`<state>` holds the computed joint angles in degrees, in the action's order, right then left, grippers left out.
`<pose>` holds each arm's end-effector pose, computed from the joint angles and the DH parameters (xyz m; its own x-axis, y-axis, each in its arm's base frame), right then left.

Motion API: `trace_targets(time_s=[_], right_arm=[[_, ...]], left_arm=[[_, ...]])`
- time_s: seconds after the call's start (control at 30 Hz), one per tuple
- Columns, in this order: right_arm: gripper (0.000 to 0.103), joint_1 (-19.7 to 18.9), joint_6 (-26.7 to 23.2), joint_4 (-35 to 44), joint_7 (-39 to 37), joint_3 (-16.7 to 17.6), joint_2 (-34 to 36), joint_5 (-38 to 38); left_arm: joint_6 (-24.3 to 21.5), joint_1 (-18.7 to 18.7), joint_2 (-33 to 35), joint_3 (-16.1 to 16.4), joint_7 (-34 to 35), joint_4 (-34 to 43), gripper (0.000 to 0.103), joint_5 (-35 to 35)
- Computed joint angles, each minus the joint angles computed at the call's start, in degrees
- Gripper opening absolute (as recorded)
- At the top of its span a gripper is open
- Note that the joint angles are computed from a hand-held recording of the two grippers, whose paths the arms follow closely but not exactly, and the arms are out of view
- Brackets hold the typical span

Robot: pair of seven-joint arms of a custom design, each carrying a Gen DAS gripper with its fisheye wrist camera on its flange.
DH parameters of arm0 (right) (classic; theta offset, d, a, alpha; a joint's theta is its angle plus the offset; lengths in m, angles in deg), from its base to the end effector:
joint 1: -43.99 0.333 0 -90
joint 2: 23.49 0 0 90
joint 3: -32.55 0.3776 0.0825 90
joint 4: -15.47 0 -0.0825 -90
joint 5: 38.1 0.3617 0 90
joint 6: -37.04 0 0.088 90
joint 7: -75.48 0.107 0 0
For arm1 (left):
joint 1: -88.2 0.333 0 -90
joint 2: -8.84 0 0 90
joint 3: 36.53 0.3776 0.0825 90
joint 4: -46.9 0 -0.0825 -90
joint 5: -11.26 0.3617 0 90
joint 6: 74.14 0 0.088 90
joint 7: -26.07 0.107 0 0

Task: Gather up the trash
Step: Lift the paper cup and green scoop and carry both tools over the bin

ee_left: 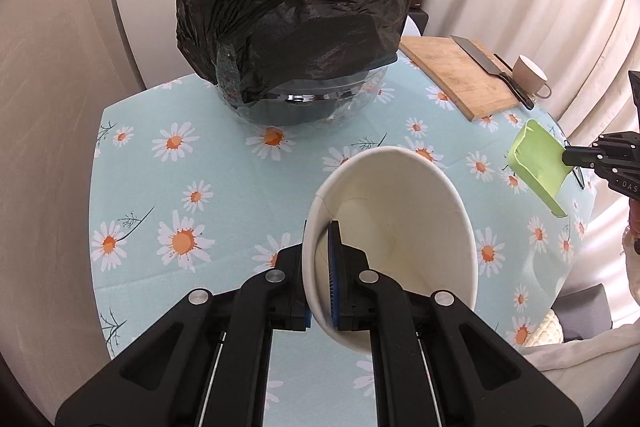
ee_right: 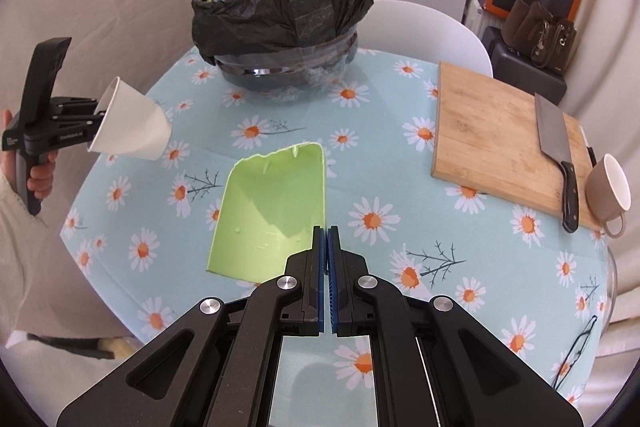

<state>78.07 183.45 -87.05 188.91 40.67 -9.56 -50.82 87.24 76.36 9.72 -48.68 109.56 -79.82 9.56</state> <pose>0.4939 0.4387 0.5449 0.4601 -0.8868 -0.0439 -0.7716 -0.3749 -0.5140 0.5104 -0.2249 0.5141 -0.2999 -0.9498 0.0896 -0.8104 0.2040 -0.5493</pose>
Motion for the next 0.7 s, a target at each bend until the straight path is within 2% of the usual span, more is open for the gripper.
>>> trace_targets(time_s=[0.23, 0.37, 0.57, 0.7], right_arm=[[0.002, -1.61, 4.86, -3.76, -5.14, 0.73, -4.15, 1.15], [0.002, -2.21, 6.32, -5.37, -7.98, 1.34, -6.29, 2.21], [0.002, -2.52, 9.29, -7.34, -10.50, 1.77, -8.77, 1.62], [0.002, -2.59, 9.46, -6.72, -11.49, 1.84, -9.04, 0.45]], left_arm=[[0.49, -1.64, -4.27, -1.95, -13.40, -1.55, 0.007, 7.09], [-2.21, -2.24, -5.62, -3.81, -21.52, -0.69, 0.007, 13.69], [1.46, -2.86, -7.83, -4.94, -28.81, -2.18, 0.007, 17.46], [1.74, -2.66, -8.61, -5.66, -31.48, -1.86, 0.007, 19.80]])
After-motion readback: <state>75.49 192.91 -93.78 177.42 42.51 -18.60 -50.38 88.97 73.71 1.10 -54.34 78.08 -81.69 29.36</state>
